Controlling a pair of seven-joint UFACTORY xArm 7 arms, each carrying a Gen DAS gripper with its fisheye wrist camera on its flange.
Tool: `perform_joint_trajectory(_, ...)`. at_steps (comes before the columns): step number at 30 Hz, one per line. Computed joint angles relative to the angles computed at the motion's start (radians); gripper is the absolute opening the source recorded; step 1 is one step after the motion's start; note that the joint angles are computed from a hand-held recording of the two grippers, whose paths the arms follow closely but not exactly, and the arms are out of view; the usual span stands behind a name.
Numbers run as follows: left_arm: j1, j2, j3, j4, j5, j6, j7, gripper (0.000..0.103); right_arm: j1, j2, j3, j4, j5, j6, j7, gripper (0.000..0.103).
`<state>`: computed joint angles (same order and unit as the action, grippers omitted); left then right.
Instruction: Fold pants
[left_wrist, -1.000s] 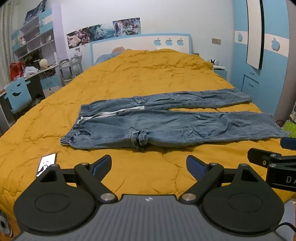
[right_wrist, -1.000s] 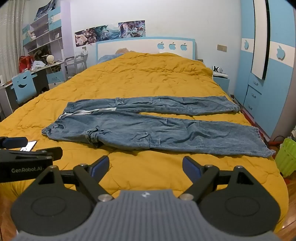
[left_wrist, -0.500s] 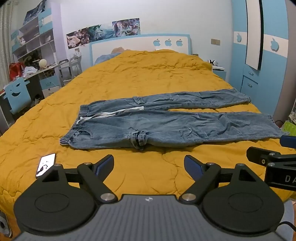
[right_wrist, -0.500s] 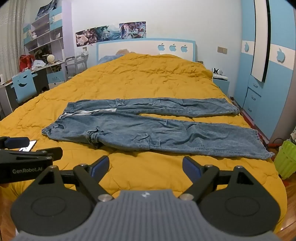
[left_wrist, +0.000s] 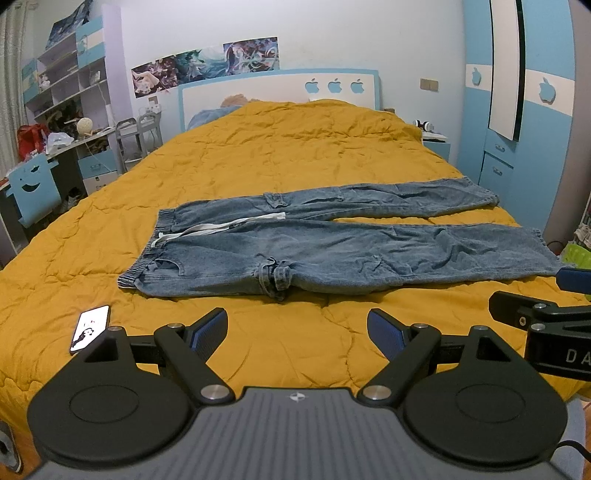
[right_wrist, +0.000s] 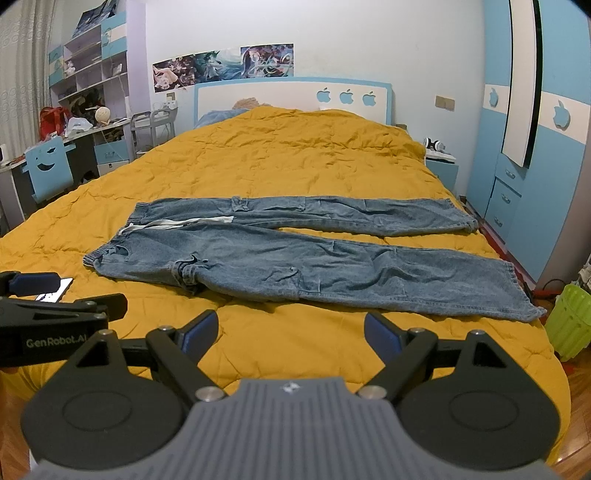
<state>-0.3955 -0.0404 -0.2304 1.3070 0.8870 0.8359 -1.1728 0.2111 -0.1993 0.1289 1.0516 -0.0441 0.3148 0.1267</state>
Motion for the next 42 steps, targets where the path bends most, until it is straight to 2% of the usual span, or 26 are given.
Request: perform_joint_trajectory(42,0.004,-0.022,-0.007,-0.024,-0.012,-0.017,-0.002,0.1,0.003,-0.019,0.003,-0.016,-0.006,-0.004,0.023,0.082)
